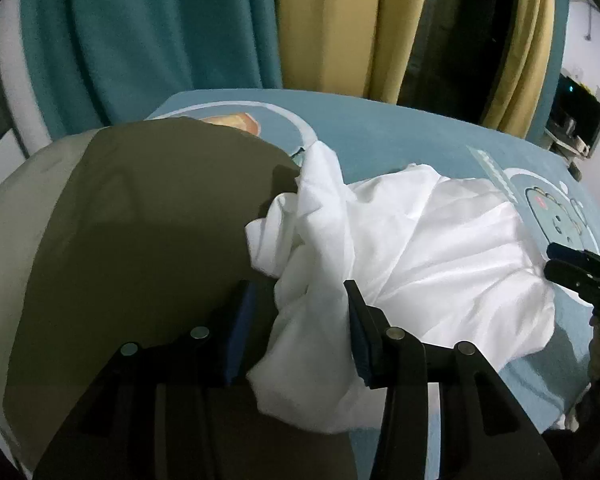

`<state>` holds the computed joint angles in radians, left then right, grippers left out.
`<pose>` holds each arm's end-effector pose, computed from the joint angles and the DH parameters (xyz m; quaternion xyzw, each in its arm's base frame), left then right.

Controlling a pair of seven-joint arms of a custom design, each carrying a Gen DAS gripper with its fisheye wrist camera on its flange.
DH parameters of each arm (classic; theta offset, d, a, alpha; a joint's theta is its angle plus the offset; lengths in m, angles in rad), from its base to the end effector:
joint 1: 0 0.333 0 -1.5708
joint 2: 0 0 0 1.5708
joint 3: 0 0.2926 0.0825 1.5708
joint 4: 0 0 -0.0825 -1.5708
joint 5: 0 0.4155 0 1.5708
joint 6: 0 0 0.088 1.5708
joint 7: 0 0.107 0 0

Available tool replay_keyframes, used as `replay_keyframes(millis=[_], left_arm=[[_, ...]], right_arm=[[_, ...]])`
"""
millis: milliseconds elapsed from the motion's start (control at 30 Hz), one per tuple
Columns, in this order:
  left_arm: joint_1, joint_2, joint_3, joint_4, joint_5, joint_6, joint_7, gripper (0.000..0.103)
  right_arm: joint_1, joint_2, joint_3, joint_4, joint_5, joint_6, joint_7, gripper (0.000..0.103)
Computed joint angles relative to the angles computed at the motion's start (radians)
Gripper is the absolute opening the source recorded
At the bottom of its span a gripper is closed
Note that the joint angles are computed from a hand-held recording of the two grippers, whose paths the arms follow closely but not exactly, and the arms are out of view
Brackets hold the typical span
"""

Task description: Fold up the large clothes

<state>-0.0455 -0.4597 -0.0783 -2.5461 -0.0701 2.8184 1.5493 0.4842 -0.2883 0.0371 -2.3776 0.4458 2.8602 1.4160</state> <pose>0.4800 -0.0573 0.4773 -0.6438 0.6765 -0.2735 0.2303 0.4733 0.2454 0.4828 -0.7407 0.5467 -0.0997 0.3775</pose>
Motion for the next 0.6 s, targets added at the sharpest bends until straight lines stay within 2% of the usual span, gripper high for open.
replay_keyframes(millis=[200, 333, 400, 600], left_arm=[[0.000, -0.113, -0.017, -0.094, 0.004, 0.032, -0.044, 0.047], [0.020, -0.222, -0.058, -0.179, 0.012, 0.084, -0.150, 0.047], [0.015, -0.271, -0.067, -0.220, 0.007, 0.113, -0.202, 0.047], [-0.027, -0.364, -0.095, -0.297, 0.024, 0.123, -0.291, 0.047]], right_arm=[[-0.014, -0.064, 0.010, -0.057, -0.036, -0.012, 0.036, 0.072], [-0.017, -0.115, 0.004, -0.101, -0.059, -0.018, 0.057, 0.073], [-0.028, -0.143, 0.008, -0.126, -0.081, -0.024, 0.082, 0.073], [-0.049, -0.233, -0.003, -0.202, -0.127, -0.039, 0.130, 0.073]])
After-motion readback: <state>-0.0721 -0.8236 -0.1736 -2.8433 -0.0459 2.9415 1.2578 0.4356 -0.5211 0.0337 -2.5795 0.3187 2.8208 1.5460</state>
